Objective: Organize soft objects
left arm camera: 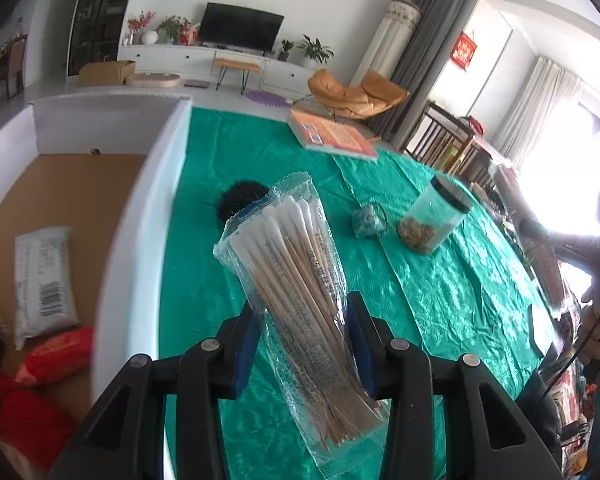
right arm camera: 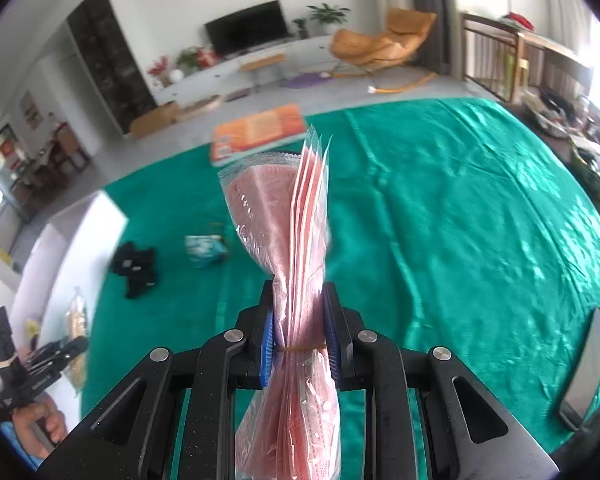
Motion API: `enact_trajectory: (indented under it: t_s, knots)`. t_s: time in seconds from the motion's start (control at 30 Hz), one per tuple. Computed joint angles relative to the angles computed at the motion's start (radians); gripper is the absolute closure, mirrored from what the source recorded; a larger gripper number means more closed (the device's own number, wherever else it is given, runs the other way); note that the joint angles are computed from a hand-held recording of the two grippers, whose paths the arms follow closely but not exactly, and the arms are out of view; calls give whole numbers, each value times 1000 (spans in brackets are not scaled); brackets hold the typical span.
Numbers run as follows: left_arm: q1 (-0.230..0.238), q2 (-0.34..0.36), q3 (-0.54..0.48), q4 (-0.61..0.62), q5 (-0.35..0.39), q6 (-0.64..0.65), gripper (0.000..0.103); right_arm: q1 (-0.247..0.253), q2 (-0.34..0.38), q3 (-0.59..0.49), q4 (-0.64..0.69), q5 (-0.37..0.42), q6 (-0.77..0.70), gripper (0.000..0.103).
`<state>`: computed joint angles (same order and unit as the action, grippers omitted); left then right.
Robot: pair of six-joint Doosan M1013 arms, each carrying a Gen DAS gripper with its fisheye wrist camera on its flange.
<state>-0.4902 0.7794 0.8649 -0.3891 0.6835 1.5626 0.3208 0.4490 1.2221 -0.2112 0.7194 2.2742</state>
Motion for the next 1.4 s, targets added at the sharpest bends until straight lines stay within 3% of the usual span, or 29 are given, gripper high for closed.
enact_trajectory:
  t_s: [0.07,0.2,0.27,0.3,0.33,0.37,0.4,0.5,0.6,0.7,0.8,0.87,0.93,1.03,1.1,1.27,1.4]
  knots:
    - [22,-40,41,8,-16,-26,62,32,36,-69,143,-35,-132,80]
    - [53,-139,155,235,-89,-214,60,97,150,-254,468,-25,-418,80]
    - [62,-177,198,442,-91,-391,47,129,219,-367,570,16,-509,79]
    - [63,-189,213,560,-75,-489,20,142,253,-419,611,34,-532,75]
    - [63,-199,231,672,-65,-581,1,151,290,-474,666,57,-557,69]
    - [62,-210,255,793,-60,-685,0,157,327,-529,724,90,-587,51]
    - [61,-215,267,882,-36,-761,0,161,366,-590,757,138,-597,26]
    - [71,-219,289,921,-2,-814,0,172,391,-615,742,161,-587,24]
    - [74,-225,316,861,-59,-798,0,164,312,-452,638,61,-571,24]
    - [57,-213,305,743,-109,-676,0,158,233,-276,331,-17,-383,24]
    - [21,-189,263,553,-153,-458,0,147,182,-127,-3,12,-108,24]
    - [-5,-171,240,382,-165,-273,0,132,152,-41,-127,42,23,24]
    - [-28,-134,194,186,-110,-77,0,118,120,34,-214,56,127,24]
    - [-59,-52,90,70,47,19,0,102,86,102,-328,85,266,24]
    - [-80,5,19,96,120,-8,0,98,77,124,-365,101,328,24]
    - [-116,138,-171,363,213,-171,0,82,92,122,-334,127,339,24]
    - [-115,221,-300,444,297,-172,0,91,83,147,-393,112,387,16]
